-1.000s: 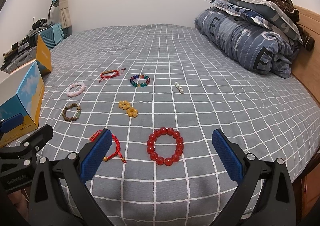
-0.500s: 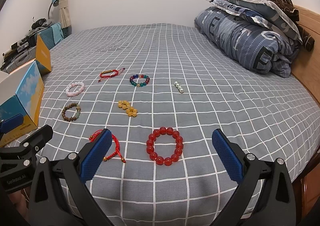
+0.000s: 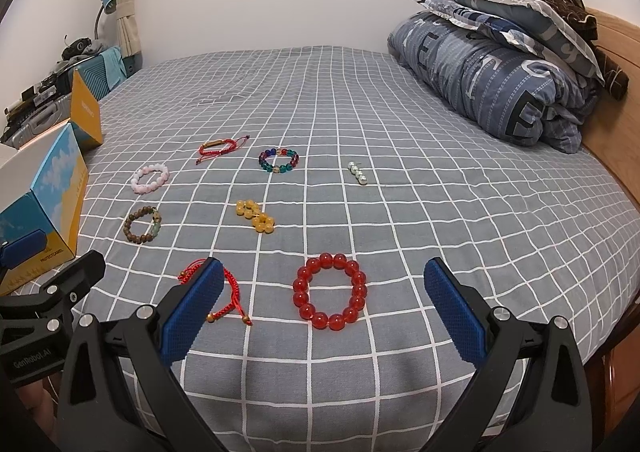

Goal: Organize jewelry

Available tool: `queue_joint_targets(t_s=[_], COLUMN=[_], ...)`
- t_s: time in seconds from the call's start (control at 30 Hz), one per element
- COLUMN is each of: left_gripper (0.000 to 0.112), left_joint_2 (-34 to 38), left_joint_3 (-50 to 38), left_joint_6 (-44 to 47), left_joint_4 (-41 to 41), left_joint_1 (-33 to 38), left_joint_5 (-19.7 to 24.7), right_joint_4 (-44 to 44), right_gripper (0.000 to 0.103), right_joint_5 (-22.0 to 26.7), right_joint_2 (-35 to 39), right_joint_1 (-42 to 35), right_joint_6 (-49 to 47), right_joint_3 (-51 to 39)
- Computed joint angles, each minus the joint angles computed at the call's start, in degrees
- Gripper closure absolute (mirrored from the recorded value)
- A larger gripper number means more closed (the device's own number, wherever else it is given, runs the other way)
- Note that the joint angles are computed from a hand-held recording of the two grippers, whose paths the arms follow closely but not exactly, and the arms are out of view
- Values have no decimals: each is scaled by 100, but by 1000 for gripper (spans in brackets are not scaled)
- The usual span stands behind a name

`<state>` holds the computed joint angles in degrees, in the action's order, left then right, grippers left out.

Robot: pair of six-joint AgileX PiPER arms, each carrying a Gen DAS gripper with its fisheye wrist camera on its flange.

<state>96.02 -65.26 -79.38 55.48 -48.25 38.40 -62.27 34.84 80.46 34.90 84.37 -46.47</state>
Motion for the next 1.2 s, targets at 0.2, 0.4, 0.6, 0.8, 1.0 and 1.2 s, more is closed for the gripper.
queue_joint_targets(t_s=[0.2,0.4,0.6,0.8,1.0,1.2], left_gripper=[15,15,15,15,15,15], left_joint_2=[19,-3,-71,-121,-123,466], left_joint_3=[1,22,31,-280,-920,-2379], left_joint_6=[-50,30,26,571,1173,2523], left_joint_4=[33,-30,-52,-441,-831,-1720], left_joint_1=[-17,30,9,89,323,916], left_joint_5=[7,-45,18,129,349,804], right_joint_4=[-16,-23,-56,264,1155,2062], right_gripper=[7,7,7,7,7,7], right_joint_5=[-21,-19,92,216,157,351], right_joint_2=[-17,-12,0,-130,-123,479], right_joint_1=[-12,-11,60,-27,-522,-1092], right_joint_6=[-9,-6,-1,-435,-1559,-3002], right_joint_3=[18,19,-31,-262,-866,-2099])
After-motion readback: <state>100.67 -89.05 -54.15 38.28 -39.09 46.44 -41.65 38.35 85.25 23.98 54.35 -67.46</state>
